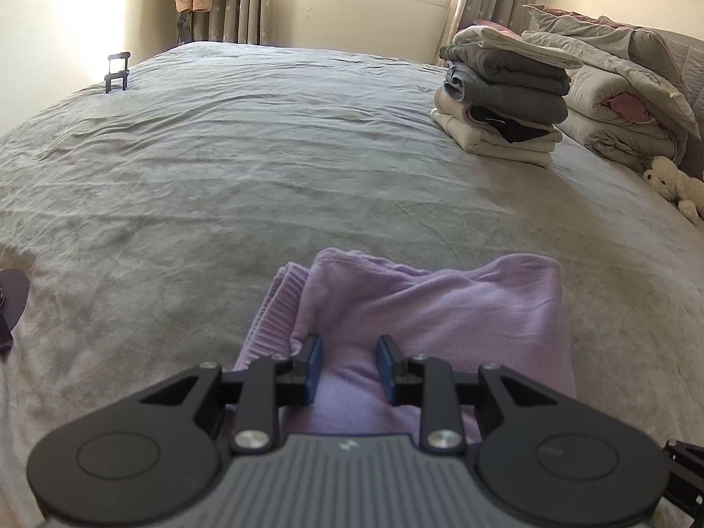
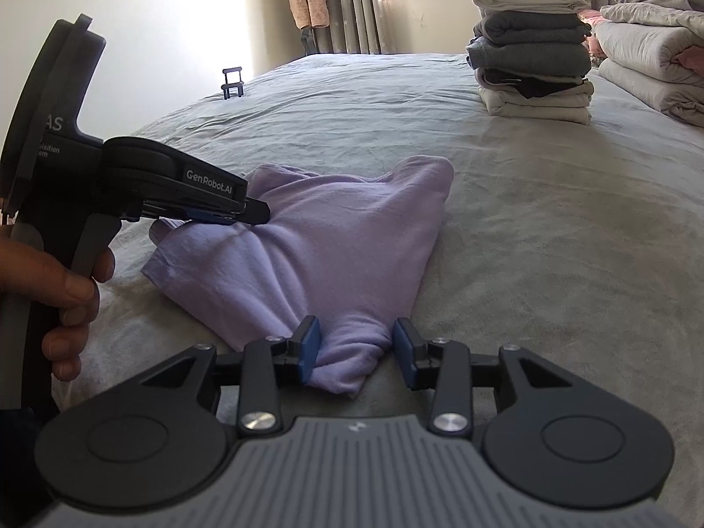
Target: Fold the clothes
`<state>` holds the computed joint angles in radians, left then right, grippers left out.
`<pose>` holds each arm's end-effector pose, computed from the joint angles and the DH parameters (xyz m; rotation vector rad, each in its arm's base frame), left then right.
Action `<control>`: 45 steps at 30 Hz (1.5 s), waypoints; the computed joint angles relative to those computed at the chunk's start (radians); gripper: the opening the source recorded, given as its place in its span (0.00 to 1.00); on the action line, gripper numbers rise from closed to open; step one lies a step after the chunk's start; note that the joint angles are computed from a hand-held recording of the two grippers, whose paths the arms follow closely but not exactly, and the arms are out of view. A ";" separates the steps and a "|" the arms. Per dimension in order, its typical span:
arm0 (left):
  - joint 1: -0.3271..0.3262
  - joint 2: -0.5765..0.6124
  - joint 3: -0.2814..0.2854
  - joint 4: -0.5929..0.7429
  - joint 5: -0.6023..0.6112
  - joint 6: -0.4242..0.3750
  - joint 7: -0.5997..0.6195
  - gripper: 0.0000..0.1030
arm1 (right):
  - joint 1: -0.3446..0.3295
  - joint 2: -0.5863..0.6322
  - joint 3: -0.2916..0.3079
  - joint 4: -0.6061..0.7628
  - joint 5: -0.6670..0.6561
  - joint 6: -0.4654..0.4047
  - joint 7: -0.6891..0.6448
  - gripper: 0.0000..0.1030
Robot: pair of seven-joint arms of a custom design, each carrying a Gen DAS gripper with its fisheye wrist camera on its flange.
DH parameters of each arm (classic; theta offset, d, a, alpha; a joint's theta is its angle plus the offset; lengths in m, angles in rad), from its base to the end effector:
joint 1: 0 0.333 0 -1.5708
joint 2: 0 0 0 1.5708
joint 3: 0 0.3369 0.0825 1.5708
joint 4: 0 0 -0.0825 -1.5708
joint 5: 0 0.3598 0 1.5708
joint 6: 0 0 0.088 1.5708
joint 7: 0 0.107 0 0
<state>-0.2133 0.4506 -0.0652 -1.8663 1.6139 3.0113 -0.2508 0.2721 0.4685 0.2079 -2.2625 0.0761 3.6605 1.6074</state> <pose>0.5827 -0.2385 0.3372 -1.7660 1.7567 -0.8714 0.5265 0.2510 0.3100 -1.8043 1.3457 -0.4950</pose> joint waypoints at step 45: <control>-0.016 -0.026 0.049 -0.044 -0.151 0.075 0.114 0.39 | -0.436 0.200 0.321 0.209 -0.478 -0.053 0.526 0.52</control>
